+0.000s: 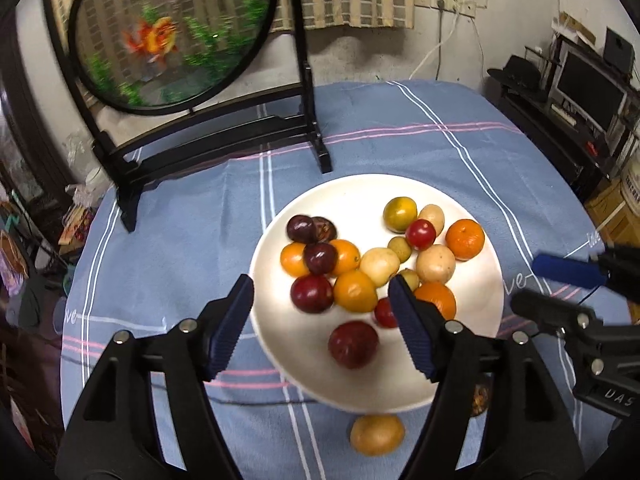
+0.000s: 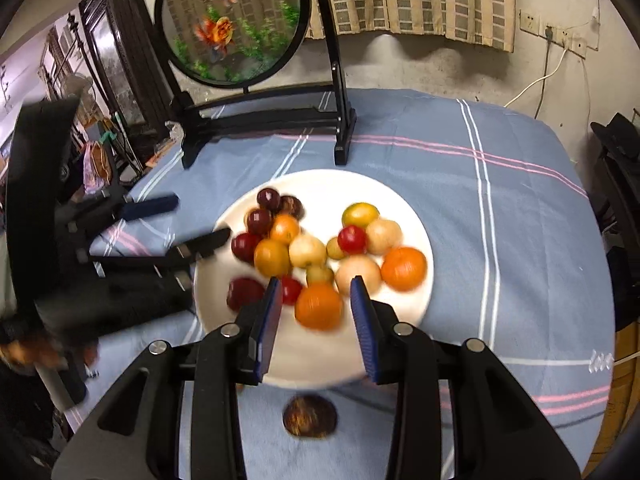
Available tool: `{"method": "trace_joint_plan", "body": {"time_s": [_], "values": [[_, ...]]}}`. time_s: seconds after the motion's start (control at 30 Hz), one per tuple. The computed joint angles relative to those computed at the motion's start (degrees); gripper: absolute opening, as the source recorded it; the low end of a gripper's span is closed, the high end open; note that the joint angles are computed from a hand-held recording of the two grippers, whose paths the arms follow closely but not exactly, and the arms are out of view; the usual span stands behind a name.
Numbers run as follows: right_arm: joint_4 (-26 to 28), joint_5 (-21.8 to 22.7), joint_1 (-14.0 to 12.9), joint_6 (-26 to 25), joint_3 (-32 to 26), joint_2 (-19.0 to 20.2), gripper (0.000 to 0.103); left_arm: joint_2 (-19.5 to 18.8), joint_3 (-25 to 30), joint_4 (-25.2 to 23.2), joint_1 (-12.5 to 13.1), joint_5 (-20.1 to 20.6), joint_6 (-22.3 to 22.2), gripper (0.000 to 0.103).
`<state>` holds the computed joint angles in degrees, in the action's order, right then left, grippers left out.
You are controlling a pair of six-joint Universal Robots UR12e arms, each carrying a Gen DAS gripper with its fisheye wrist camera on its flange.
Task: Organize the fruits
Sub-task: 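Grasp the dark brown fruit with the right tool while the left grasps the brown round fruit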
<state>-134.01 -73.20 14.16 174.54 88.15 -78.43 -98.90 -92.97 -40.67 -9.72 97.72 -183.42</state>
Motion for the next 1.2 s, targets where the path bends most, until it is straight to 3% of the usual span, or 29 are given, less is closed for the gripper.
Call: {"method": "trace_joint_plan", "body": {"time_s": [0.07, 0.17, 0.37, 0.67, 0.73, 0.8, 0.93, 1.2], "values": [[0.8, -0.4, -0.1, -1.3, 1.7, -1.3, 0.037, 1.3, -1.4, -0.2, 0.4, -0.1, -0.9, 0.074], [-0.3, -2.4, 0.2, -2.4, 5.5, -3.5, 0.069, 3.1, -3.5, -0.4, 0.7, -0.2, -2.0, 0.076], [1.4, -7.3, 1.9, -5.0, 9.2, -4.1, 0.069, 6.8, -8.4, -4.4, 1.8, -3.4, -5.3, 0.077], [2.9, -11.5, 4.5, -7.1, 7.3, -0.7, 0.069, 9.3, -12.2, -8.6, 2.5, -4.5, -7.4, 0.077], [3.8, -12.3, 4.8, -7.8, 6.8, 0.0, 0.06, 9.3, -12.2, -8.7, 2.3, -4.7, -7.5, 0.077], [4.6, -11.0, 4.6, -8.0, 6.7, -0.2, 0.045, 9.2, -12.1, -8.7, 2.0, -4.9, -7.3, 0.077], [6.5, -8.4, 3.7, -8.3, 6.9, -1.4, 0.045, 8.3, -11.4, -8.6, 0.8, -5.8, -5.6, 0.077], [6.7, -3.9, 0.9, -2.9, 8.9, -3.9, 0.045, 4.4, -9.6, -8.3, -1.2, -7.1, -4.2, 0.077]]}}
